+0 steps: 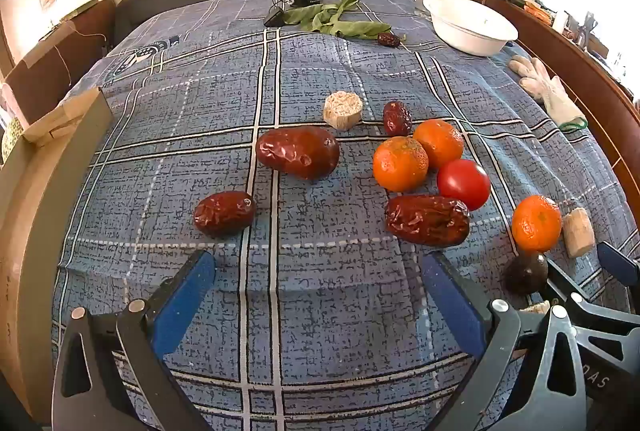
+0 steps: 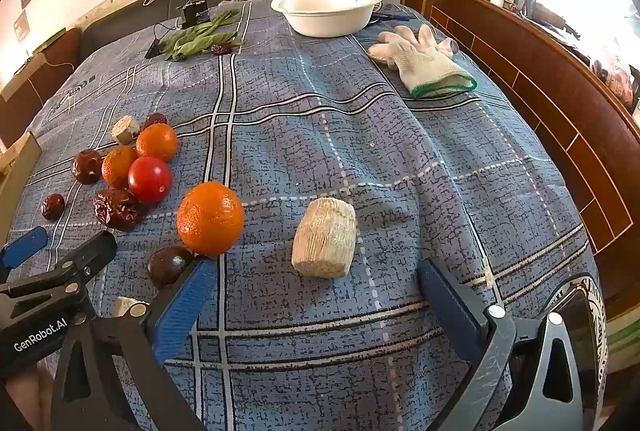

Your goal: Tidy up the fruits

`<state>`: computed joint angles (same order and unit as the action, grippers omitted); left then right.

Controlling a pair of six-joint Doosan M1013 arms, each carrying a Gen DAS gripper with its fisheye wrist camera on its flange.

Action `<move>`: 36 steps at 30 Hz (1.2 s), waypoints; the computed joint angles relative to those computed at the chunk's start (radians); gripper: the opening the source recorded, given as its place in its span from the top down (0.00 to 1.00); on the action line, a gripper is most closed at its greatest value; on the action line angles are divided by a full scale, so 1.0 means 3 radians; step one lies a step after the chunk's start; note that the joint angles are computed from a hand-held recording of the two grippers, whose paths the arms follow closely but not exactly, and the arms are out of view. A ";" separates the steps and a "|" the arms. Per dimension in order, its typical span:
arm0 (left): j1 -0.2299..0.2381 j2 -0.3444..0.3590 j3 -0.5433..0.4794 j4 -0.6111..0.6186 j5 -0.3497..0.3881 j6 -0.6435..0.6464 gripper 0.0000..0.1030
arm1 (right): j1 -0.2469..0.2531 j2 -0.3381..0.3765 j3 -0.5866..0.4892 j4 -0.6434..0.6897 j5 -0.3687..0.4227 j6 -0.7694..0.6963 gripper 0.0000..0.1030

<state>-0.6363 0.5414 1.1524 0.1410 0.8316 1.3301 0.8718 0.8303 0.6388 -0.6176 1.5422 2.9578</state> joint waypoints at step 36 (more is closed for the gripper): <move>0.0045 0.0061 -0.0123 -0.0227 0.0179 0.0373 0.00 | -0.0018 0.0037 -0.0117 0.0166 0.0118 0.0035 0.00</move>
<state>-0.6227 0.5595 1.1154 0.0729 0.8854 1.4419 0.8666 0.8413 0.6037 -0.5678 1.5776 2.9684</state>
